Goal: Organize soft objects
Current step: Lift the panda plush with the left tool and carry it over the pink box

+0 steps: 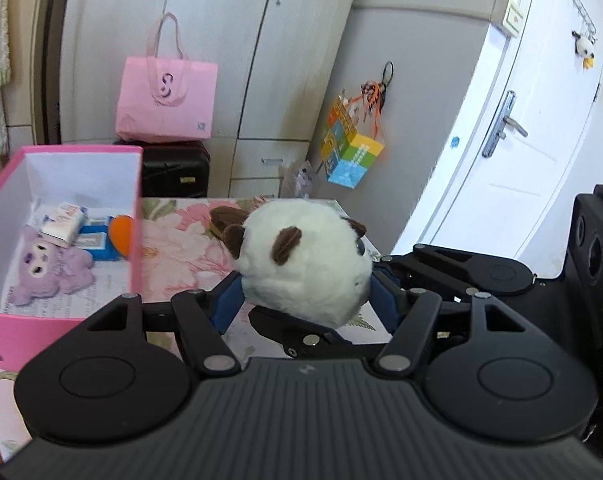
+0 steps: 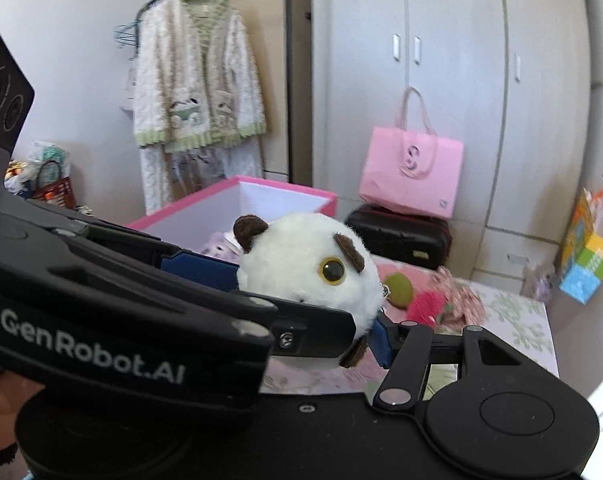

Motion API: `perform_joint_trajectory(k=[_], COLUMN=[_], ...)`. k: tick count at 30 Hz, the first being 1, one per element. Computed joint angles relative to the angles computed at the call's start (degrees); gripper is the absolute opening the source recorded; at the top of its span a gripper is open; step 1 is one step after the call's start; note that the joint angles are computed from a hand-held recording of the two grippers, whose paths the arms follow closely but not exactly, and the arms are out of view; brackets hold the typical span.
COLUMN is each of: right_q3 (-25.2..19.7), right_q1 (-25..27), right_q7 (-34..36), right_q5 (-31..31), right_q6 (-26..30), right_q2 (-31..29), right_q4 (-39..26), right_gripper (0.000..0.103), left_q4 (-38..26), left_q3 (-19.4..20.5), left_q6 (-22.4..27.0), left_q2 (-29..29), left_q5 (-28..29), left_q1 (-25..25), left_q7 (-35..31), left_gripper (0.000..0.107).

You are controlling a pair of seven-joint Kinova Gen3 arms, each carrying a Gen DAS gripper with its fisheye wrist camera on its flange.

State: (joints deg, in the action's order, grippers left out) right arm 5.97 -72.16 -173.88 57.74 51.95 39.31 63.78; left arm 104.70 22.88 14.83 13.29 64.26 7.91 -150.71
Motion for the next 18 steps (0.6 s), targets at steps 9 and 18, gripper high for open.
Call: perform_joint_trajectory(k=[9,18], right_q3=[0.7,0.3], right_q1=[1.2,7.8], right_q7=[11.4,22.3], right_q5=[-2.2,-12.6], right_q6=[-2.0,-12.2], right_q2=[5.1,10.7], right_q4=[-11.9,-22.7], right_gripper=[0.065,0.065], left_q4=[2.0,-0.7], left_q3=[-4.3,-12.4], left_q6=[1.8,4.5], left_q2=[-4.0,-1.6], left_q5=[11.8,16.9], left_q1=[-3.0,-2.7], left_q7=[-10.8,-12.3], left_gripper=[0.066,0.066])
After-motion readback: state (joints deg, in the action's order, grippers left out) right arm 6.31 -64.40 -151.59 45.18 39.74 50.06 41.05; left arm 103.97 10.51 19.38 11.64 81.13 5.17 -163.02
